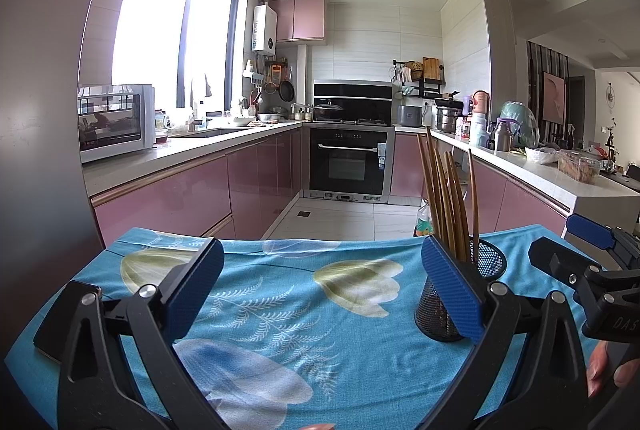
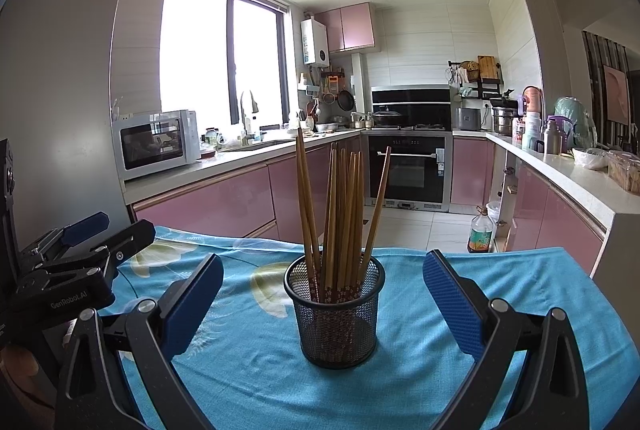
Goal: Organize utensils
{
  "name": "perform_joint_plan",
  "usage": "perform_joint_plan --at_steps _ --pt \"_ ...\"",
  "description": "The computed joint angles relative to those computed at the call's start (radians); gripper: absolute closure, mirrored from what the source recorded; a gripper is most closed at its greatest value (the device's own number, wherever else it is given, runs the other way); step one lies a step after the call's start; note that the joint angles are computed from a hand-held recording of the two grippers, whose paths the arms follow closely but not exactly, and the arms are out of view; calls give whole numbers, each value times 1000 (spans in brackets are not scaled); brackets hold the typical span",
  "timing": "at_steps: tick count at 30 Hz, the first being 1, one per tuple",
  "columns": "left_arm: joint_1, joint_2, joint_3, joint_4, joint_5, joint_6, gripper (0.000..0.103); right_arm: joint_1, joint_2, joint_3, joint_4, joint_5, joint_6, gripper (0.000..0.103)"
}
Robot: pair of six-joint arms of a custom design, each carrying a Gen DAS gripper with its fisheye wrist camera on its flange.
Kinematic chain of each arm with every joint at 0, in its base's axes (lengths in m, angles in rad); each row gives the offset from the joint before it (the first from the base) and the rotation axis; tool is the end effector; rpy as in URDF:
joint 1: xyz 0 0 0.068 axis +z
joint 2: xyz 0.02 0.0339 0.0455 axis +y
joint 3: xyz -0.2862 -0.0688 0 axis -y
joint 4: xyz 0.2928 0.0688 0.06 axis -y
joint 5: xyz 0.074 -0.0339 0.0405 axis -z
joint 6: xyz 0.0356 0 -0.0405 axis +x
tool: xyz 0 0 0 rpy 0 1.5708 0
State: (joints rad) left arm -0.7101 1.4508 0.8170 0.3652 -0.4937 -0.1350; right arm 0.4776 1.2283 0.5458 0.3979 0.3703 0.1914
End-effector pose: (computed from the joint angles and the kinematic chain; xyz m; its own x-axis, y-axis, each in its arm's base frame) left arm 0.2831 -0.2211 0.2446 -0.2300 0.0415 -0.9723 0.1984 0.9801 -0.0051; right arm 0.2651 0.1227 0.2149 -0.2676 0.0612 -0.9616 -0.0704 0.9941 0.0828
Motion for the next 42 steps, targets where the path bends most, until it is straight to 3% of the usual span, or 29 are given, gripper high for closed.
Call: perform_joint_plan --at_steps 42 --pt "-2 6 2 2 -5 -2 6 4 -12 -3 -12 4 5 6"
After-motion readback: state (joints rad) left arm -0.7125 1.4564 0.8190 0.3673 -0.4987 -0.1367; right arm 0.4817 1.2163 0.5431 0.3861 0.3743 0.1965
